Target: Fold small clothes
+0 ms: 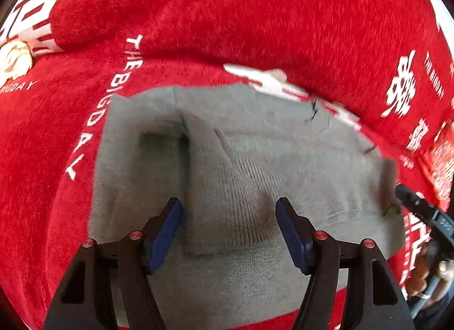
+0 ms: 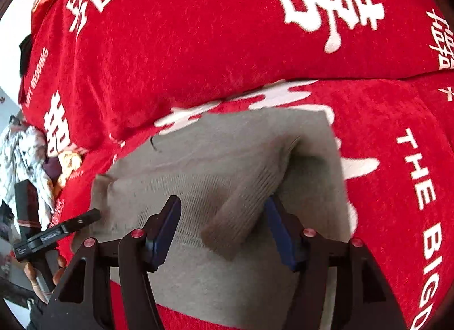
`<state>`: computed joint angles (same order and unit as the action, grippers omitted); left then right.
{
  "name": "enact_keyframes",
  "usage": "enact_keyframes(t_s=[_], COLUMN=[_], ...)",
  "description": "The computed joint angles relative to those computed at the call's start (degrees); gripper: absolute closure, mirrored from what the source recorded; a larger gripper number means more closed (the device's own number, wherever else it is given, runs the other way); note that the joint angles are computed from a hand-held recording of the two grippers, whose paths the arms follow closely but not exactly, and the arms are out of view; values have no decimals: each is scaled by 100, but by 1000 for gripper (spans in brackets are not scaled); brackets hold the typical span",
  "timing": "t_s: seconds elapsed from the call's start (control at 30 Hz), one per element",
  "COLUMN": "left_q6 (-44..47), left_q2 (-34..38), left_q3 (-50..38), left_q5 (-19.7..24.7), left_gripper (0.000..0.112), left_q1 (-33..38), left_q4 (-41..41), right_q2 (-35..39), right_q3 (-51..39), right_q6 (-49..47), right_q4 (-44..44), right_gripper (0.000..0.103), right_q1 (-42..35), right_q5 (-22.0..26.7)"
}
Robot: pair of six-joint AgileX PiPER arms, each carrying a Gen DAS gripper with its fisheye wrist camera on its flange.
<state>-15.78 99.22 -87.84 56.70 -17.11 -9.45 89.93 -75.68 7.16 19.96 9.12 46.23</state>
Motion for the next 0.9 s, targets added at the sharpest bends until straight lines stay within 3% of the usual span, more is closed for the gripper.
enact_keyframes(t_s=[0.07, 0.1, 0.17, 0.2, 0.23, 0.27, 0.43, 0.63, 0.9], left_q6=[-244, -364, -402, -344, -372, -358, -438, -372, -366], left_q2=[-7, -23, -66, -85, -113, -125, -352, -218, 844], left_q3=[25, 52, 122, 136, 154, 155, 281, -208, -1794], left_q5=[-45, -87, -158, -171, -193, -203, -394, -294, 295], left_gripper=[43, 45, 77, 80, 93, 101, 101, 101, 101], left_q1=[-186, -283, -340, -340, -360, -363, -311, -115, 247], left_q4=[392, 552, 677, 663, 707, 722, 691, 476, 130], right_q2=[133, 211, 342, 367, 335, 291, -30, 8, 827], right_q3=[-125, -192, -256, -226, -175, -118, 104, -89, -1022], right_q6=[438, 647, 760, 658, 599, 560, 183, -302, -224], right_q4=[-581, -871, -1091, -963, -891, -838, -403, 539, 1304], right_gripper=[40, 46, 85, 88, 91, 92, 93, 93, 93], right_q1=[267, 372, 453, 407, 367, 328, 147, -241, -664], right_q5=[68, 142, 257, 239, 191, 106, -163, -202, -110])
